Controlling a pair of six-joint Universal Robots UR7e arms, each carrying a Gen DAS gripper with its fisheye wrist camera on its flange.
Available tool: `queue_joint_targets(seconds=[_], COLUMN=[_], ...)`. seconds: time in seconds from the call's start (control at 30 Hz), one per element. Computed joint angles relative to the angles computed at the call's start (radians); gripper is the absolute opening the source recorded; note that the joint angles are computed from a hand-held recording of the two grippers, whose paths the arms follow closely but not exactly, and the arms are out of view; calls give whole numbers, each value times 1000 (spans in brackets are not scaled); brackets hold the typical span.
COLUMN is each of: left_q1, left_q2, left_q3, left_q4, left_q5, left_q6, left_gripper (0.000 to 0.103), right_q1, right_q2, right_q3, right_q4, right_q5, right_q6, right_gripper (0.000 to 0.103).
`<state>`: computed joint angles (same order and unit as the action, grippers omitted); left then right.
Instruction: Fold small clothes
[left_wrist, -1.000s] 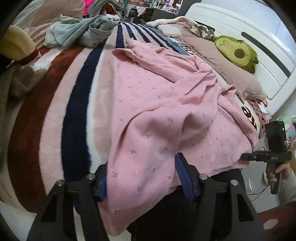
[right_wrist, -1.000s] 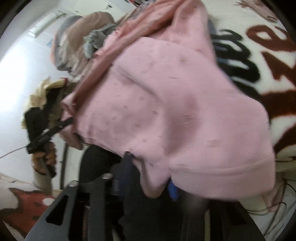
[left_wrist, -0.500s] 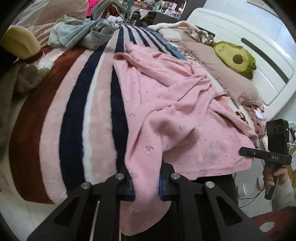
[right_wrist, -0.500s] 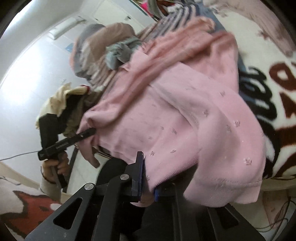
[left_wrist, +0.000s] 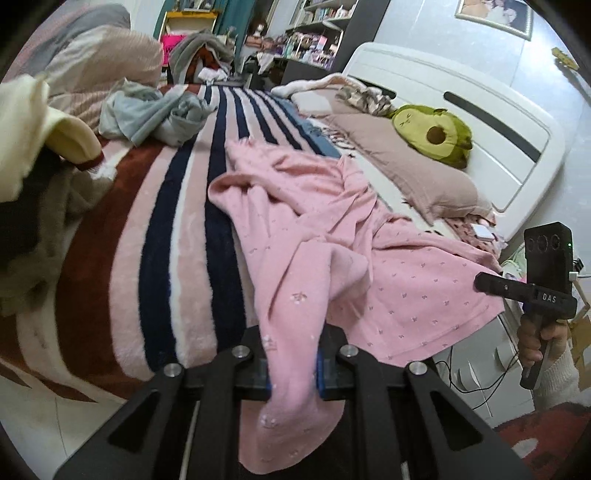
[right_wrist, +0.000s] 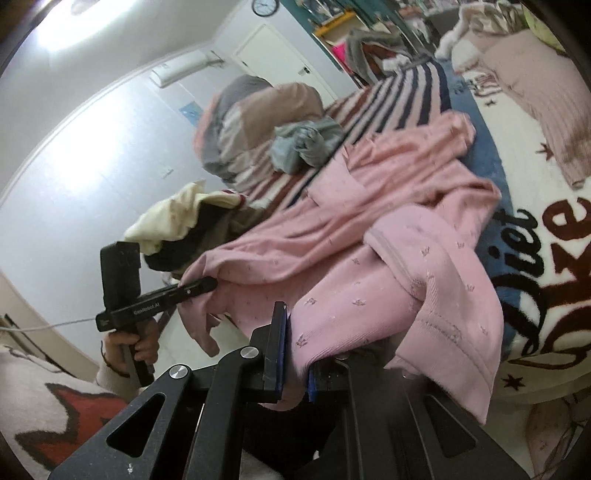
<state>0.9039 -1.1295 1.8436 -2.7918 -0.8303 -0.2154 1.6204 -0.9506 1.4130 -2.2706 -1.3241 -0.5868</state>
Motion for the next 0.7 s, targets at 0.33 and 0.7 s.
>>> queue_joint_targets(seconds=[0.33, 0.7], left_q1=[-144, -144], left_q2=[-136, -65], left_q3=[141, -2], left_q4=[-33, -123], left_q5=[83, 127], left_q6=[-23, 175], left_gripper=[12, 13], right_q1=[19, 54], right_q2=[-145, -87], right_q3=[165, 54], right_q4=[-96, -181], right_q5=[112, 43], right_q6=[-59, -43], right_gripper=[3, 3])
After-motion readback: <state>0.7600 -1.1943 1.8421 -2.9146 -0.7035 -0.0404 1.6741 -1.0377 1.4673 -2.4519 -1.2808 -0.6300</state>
